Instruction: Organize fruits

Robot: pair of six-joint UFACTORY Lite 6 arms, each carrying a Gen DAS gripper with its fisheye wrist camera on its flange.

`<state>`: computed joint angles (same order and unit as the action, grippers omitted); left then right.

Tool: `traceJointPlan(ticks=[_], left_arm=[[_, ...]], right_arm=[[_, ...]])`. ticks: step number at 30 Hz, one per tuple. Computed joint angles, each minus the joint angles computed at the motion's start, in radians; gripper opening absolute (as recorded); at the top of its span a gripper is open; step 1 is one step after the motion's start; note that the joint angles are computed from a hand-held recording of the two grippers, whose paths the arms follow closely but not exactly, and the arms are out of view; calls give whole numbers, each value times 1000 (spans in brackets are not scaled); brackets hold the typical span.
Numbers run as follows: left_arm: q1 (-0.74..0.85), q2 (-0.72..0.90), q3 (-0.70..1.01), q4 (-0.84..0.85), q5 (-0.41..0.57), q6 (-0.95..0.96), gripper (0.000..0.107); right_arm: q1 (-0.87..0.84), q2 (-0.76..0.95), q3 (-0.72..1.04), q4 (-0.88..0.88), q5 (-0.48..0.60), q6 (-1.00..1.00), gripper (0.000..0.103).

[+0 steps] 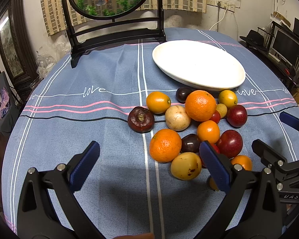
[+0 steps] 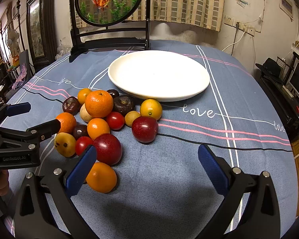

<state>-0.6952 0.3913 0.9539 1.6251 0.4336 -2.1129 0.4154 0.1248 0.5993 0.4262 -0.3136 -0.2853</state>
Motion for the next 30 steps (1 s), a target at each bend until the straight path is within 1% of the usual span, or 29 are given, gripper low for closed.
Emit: traceJointPlan(ticks=[22, 30], left_arm=[[7, 1, -3, 11, -3, -6, 101], [7, 1, -2, 9, -4, -4, 101]], right_arm=[[5, 13, 6, 11, -4, -7, 102], [0, -17, 4, 35, 22, -38, 102]])
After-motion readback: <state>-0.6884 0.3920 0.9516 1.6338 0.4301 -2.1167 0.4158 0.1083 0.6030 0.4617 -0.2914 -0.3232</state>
